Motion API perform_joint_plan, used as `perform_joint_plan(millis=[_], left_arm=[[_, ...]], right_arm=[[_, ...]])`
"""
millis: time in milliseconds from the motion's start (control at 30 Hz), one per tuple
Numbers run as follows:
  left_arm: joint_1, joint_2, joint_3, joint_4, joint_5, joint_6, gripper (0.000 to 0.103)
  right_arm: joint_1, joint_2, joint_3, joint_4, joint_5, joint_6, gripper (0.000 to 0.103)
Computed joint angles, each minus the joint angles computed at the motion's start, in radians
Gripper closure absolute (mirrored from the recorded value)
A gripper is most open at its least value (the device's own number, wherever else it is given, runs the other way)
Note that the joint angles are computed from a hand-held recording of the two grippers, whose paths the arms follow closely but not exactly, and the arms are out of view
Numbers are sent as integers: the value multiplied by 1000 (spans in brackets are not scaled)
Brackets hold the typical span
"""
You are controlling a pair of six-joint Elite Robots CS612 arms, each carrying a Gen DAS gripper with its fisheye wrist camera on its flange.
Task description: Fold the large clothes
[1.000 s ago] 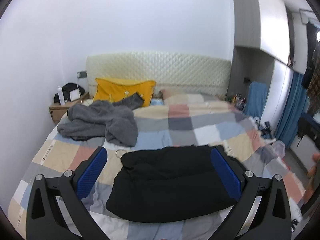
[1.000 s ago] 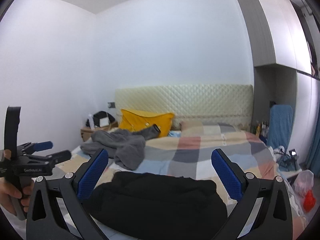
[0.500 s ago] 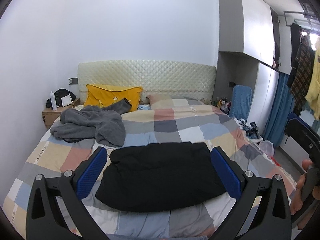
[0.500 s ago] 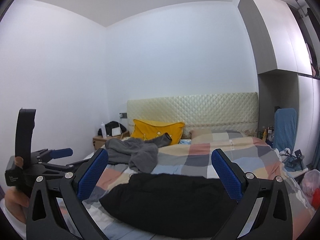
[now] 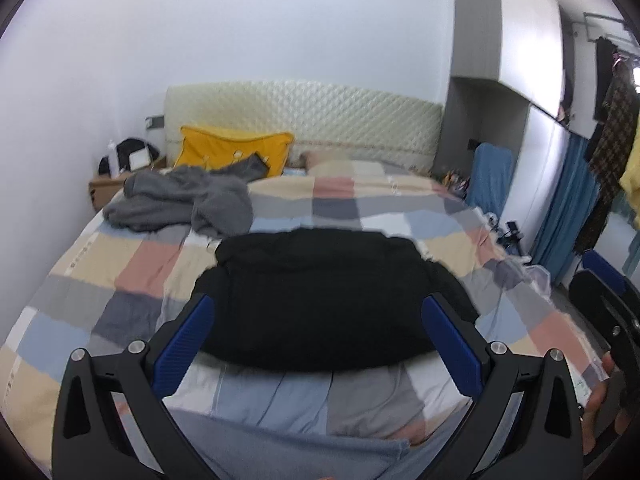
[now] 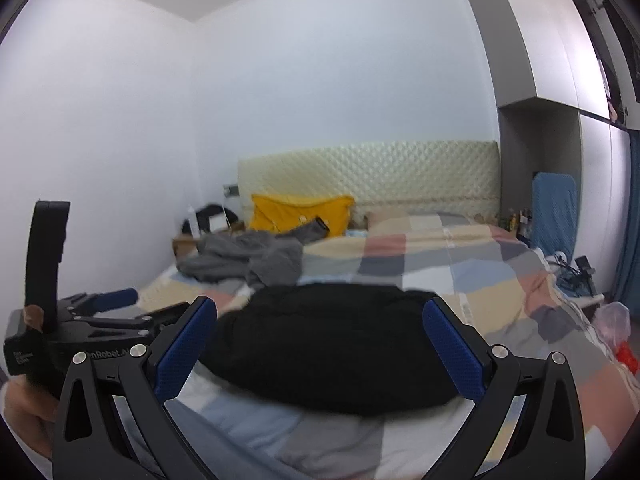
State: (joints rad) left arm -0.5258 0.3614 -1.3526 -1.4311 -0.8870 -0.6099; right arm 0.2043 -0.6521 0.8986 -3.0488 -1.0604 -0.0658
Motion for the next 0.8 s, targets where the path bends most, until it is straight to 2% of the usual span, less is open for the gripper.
perform_joint_plan(millis=[167, 267, 800], left_arm=[[1, 26, -29, 67, -14, -89, 0], [1, 39, -41, 80, -28, -116, 0], [0, 40, -29, 140, -34, -156, 0]], right_arm=[[2, -4, 30, 32, -44, -33, 0], [4, -7, 52, 29, -67, -49, 0], [-6, 16, 55, 44, -78, -21, 0]])
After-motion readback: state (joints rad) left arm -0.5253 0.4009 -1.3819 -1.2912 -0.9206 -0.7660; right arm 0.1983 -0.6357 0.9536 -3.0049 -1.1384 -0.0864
